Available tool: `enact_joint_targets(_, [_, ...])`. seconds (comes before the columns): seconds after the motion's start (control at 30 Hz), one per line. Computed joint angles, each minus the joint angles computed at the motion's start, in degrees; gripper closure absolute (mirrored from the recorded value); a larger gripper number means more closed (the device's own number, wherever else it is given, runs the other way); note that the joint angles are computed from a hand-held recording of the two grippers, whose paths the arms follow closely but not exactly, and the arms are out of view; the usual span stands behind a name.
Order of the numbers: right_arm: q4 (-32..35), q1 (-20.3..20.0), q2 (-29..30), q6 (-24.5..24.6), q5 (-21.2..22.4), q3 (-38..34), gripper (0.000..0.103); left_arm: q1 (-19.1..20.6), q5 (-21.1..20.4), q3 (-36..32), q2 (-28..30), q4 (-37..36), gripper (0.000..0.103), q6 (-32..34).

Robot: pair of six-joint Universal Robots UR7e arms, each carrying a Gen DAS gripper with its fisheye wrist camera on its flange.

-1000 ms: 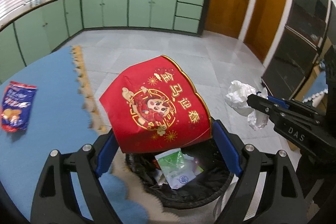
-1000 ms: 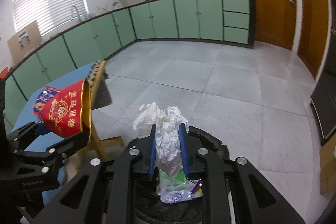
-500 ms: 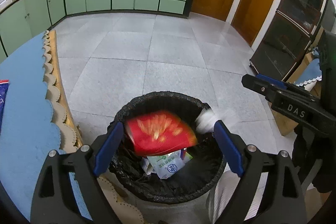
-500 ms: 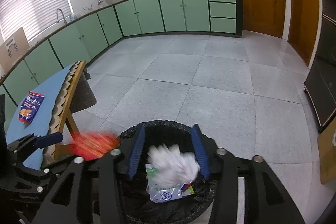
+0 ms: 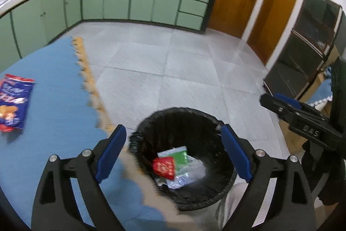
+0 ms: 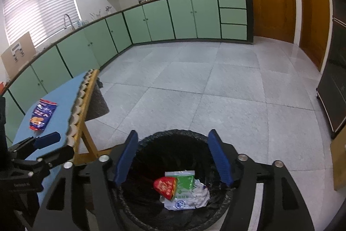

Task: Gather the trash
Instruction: 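Move both open grippers back over the table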

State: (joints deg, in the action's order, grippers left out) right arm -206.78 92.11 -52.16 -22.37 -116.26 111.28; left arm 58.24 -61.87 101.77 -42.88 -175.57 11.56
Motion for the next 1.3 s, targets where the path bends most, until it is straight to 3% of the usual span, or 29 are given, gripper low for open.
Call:
enact_joint_targets(0.1, [0.1,1.5,0.5,0.8,0.2,-0.5,0.013,0.4,2.0,2.1,-2.7,-2.8,0.015,-0.3])
enact_joint_targets(0.37, [2.1,6.4,4.7,-1.6,1.5,-5.2,0.009,2.8,10.2,6.6,-9.9,-11.0,0.014,-0.3])
enact_joint_targets(0.63, [3.7,11.0,13.2,-5.0,2.9,-13.3,0.009,5.1,19.0,8.6,-14.3,-19.7,0.014,5.0])
enact_joint_targets(0.87, [7.9,14.2,21.2,-6.7,3.7,-21.5,0.009,7.5,21.8,9.1,-16.8,-21.9,0.014,6.2])
enact_joint_targets(1.3, [18.4,17.5,32.6,-9.3,2.5,-35.9,0.009,12.1,22.1,6.4,-17.9,-19.7,0.014,6.7])
